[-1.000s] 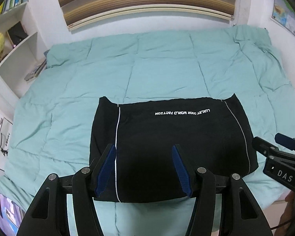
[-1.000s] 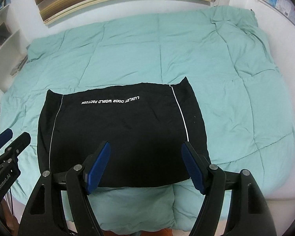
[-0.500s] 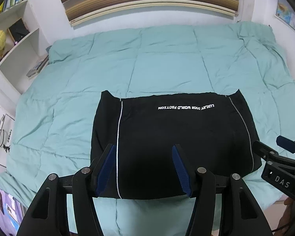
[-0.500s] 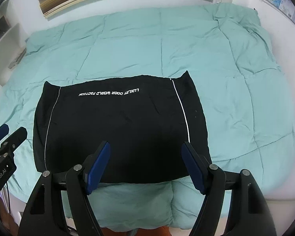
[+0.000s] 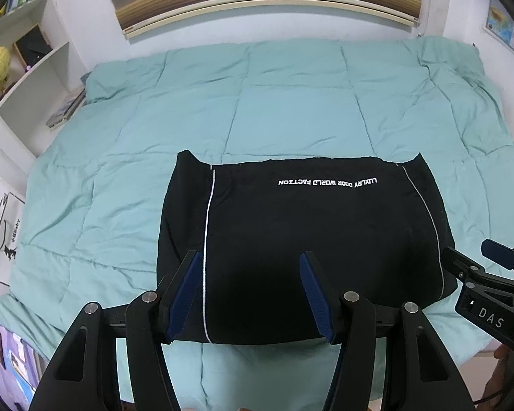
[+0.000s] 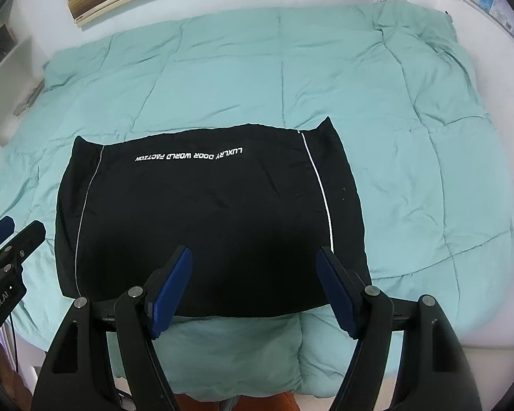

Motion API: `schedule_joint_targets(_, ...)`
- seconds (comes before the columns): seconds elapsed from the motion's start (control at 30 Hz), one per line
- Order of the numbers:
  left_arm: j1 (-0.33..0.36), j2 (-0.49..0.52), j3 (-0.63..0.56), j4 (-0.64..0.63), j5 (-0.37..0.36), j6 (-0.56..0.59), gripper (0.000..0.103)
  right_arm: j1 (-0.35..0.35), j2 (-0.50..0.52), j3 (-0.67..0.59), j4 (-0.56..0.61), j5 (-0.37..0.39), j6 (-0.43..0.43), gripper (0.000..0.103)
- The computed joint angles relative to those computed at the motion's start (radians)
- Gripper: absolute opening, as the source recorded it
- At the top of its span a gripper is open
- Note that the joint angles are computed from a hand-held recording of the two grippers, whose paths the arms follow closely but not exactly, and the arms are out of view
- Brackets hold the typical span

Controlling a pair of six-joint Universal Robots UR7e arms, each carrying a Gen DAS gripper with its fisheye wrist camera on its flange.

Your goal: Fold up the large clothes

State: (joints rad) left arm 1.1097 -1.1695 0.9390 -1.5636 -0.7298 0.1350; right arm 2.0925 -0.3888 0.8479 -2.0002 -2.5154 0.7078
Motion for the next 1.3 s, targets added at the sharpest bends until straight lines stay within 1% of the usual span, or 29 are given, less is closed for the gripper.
schedule_joint_targets(0.27, 0.004, 0.004, -0.005, 0.007, 0.001, -0.005, 0.061, -0.006, 0.014, -0.023, 0.028, 0.026, -0.001, 0.076)
schedule_joint_targets(0.37, 0.004, 0.0, 0.006, -0.012, 0.006, 0.015, 0.061, -0.009, 0.028, -0.047, 0.061, 0.042, -0.009, 0.076)
schedule_joint_targets(0.6, 0.004, 0.001, 0.01, -0.012, 0.008, 0.015, 0.061, -0.009, 0.055, -0.09, 0.108, 0.059, -0.013, 0.076)
schedule_joint_targets(0.77, 0.01, 0.017, -0.021, 0.003, 0.001, 0.012, 0.061, -0.012, 0.061, -0.105, 0.132, 0.066, -0.009, 0.076)
schedule_joint_targets(1.03, 0.014, 0.037, -0.059, -0.015, -0.004, 0.039, 0.061, -0.014, 0.074, -0.143, 0.152, 0.06, -0.014, 0.076)
schedule_joint_targets(1.1, 0.013, 0.035, -0.048, -0.045, 0.005, 0.053, 0.061, -0.015, 0.078, -0.152, 0.156, 0.061, -0.017, 0.076)
schedule_joint_targets(1.23, 0.009, 0.03, -0.016, -0.142, 0.058, 0.108, 0.061, -0.015, 0.095, -0.181, 0.173, 0.061, -0.02, 0.076)
schedule_joint_targets(1.3, 0.013, 0.045, -0.043, -0.121, 0.055, 0.104, 0.061, -0.016, 0.102, -0.194, 0.179, 0.063, -0.022, 0.076)
